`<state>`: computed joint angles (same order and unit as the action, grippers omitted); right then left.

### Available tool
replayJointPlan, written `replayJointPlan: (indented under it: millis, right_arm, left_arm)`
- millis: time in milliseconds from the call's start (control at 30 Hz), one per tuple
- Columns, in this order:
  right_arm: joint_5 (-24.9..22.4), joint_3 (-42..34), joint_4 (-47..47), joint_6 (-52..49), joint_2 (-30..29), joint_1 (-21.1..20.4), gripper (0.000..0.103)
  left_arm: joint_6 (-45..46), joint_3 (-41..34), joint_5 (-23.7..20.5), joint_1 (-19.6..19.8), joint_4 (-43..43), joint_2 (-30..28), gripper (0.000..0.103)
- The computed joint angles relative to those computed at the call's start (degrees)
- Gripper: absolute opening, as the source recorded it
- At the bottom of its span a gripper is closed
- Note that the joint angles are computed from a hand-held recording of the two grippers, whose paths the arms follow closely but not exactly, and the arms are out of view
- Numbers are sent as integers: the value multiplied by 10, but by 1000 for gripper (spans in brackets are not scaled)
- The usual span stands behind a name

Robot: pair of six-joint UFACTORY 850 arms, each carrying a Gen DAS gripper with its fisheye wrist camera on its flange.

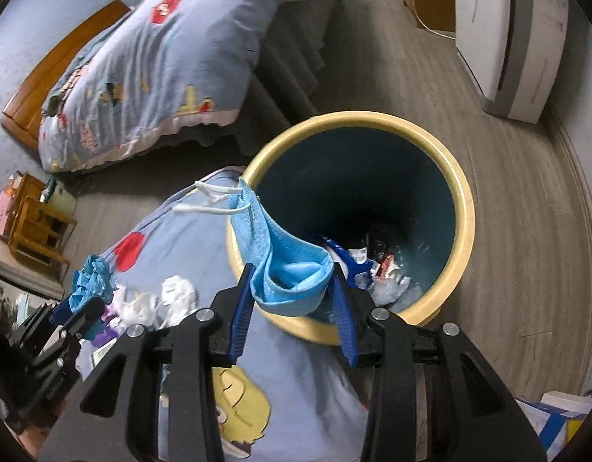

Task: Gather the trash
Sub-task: 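Carry the mask and glove over the bin and open both grippers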

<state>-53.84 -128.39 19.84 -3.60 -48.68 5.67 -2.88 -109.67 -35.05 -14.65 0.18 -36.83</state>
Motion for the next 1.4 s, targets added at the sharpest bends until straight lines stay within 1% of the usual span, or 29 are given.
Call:
replayJointPlan:
  millis: [100,267,433,567,767,933,967,1033,1167,1300,1400]
  right_arm:
    - [-11,-43,-13,13,-28,0,38]
    - [-30,-79,-26,19,-55,-2,38]
    - [-34,-92,-43,48,-65,-11,38]
    - [-28,-83,-66,85,-65,-21,38]
    - [-28,-70,-88,116,-65,-30,38]
    - [-22,-61,-92,128,-61,-32,38]
    - [-17,-49,-89,131,-54,-33,38]
    - [-12,-46,-80,135,-53,-35,39]
    - [-5,-50,-77,135,-55,-34,39]
    - [5,-42,-75,141,-50,-35,39]
    - [4,-46,-81,149,-52,-34,39]
  left_arm:
    - [17,-21,-7,-6,1,-20,34]
    - [45,-64,-12,-8,-34,-54,34]
    - [73,-126,-20,-20,-72,-99,34]
    - [90,-173,-29,-35,-98,-139,34]
    - [106,-218,-41,-50,-112,-182,35]
    - [101,-230,-46,-50,-103,-194,35]
    - [99,-232,-46,-49,-104,-196,35]
    - [98,-228,-45,-47,-109,-194,35]
    - [103,-207,-28,-50,-96,-182,36]
    - [110,-203,-26,-51,-101,-180,36]
    - [110,-202,-26,-52,-92,-180,36]
